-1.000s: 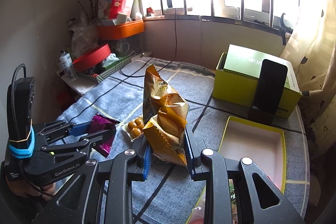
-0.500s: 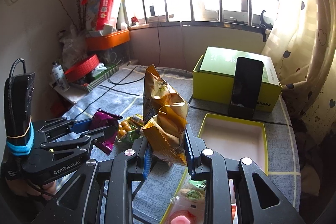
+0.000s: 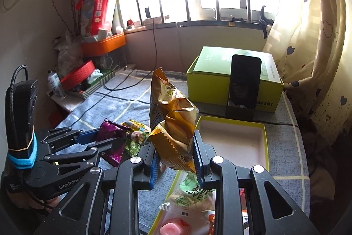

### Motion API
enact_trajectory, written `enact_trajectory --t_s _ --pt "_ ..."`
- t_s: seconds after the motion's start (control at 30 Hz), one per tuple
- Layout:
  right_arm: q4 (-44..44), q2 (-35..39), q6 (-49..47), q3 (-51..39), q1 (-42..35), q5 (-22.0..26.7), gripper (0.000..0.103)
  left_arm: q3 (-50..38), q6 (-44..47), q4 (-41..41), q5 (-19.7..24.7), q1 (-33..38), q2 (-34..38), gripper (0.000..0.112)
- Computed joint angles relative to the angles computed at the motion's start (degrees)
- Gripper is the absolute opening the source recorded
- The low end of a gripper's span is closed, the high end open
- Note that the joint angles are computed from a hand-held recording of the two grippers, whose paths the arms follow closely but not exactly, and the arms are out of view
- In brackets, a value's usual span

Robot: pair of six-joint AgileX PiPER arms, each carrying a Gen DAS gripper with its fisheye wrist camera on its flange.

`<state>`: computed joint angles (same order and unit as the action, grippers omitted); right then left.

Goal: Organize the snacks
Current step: 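Carry the magenta bag and yellow chip bag over the tray with both grippers, then lower both bags into the tray and open both grippers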

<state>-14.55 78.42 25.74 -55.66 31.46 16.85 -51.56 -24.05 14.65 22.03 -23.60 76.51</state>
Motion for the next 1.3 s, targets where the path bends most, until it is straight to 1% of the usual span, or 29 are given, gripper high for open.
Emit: enact_trajectory --t_s 0.2,0.4,0.63,0.8,0.93,1.1,1.17,1.27,1.3 --pt "5.6 0.2 -5.7 0.8 -3.2 -1.2 0.024 -1.8 -0.5 0.4 0.1 -1.2 2.4 0.034" --pt "12.9 0.9 -13.0 1.3 -7.8 -2.5 0.024 -4.2 3.1 -3.4 -0.3 -1.0 5.2 0.034" --pt "24.6 2.8 -25.1 1.5 -13.8 -3.3 0.024 -7.9 7.9 -8.2 -0.6 -1.4 9.2 0.034" --pt "36.1 5.7 -36.5 0.9 -17.5 -2.7 0.024 -10.9 10.2 -10.4 -0.2 -1.7 12.1 0.034" --pt "44.2 8.6 -44.3 -0.1 -20.1 -1.3 0.024 -13.0 10.8 -10.5 0.2 -2.1 14.1 0.034" --pt "48.3 12.9 -47.9 -2.8 -22.8 1.3 0.024 -15.4 11.8 -11.2 0.9 -2.5 16.5 0.034" --pt "53.2 14.1 -52.7 -3.7 -24.0 2.4 0.024 -16.5 12.1 -11.3 1.3 -2.7 17.5 0.034" --pt "51.7 15.4 -51.3 -5.4 -24.3 3.1 0.025 -18.0 12.9 -11.9 1.9 -2.9 18.9 0.034" --pt "52.6 15.9 -52.0 -5.9 -24.6 3.4 0.025 -18.5 13.1 -12.1 2.1 -3.0 19.4 0.034"
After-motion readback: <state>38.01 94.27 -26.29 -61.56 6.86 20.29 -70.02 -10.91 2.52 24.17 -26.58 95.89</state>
